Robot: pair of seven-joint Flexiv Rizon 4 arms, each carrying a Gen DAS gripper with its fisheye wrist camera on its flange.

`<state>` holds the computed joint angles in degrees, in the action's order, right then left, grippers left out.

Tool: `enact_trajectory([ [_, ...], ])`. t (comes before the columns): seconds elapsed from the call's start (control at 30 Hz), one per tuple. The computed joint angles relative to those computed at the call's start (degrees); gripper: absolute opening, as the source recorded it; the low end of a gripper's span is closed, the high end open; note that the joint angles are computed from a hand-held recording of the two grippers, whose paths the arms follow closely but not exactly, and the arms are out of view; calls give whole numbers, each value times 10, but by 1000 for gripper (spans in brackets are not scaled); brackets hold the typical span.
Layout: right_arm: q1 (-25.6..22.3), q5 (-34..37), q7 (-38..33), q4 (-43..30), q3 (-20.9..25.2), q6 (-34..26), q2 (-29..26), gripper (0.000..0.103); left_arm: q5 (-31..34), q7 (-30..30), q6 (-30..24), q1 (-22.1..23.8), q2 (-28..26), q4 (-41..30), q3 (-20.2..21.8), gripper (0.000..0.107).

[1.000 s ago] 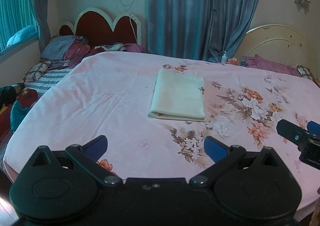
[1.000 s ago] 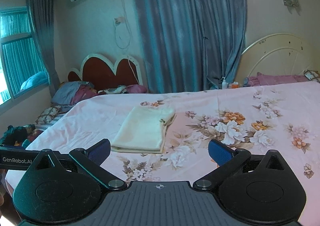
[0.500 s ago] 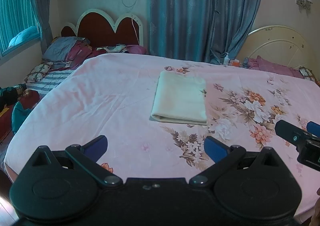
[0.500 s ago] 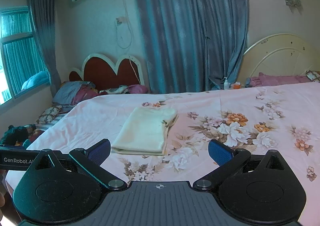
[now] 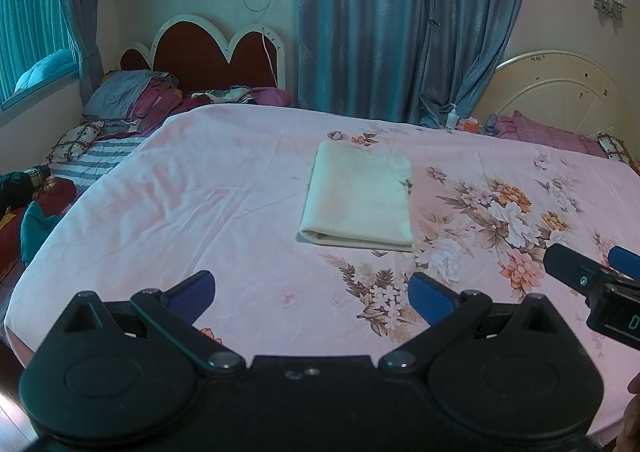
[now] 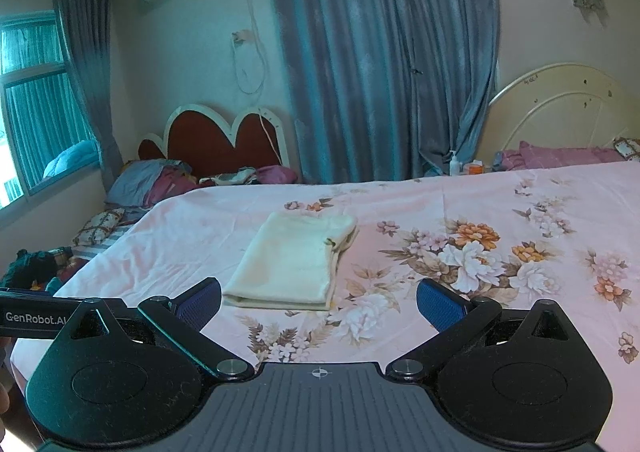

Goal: Fold small clothes

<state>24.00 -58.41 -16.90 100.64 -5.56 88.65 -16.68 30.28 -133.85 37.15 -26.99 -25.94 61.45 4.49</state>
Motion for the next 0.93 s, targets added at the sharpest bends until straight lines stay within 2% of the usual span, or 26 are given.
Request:
enact_trajectory([
  [0.47,8,33,-30,-10,0,-1,-14,103,-12,12,0,9,-7,-5,-2,102],
  [0.63,13,53,-45,-13,0,-11,-20,103,-29,27,25,20,-14,1,-5,102],
  [0.8,12,79,-62,-22,3,-26,-32,103,-28,37,46,20,-34,-13,4,100],
  [0.93,4,114,-87,-36,14,-55,-48,103,-67,55,50,41,-63,-33,-1,103],
])
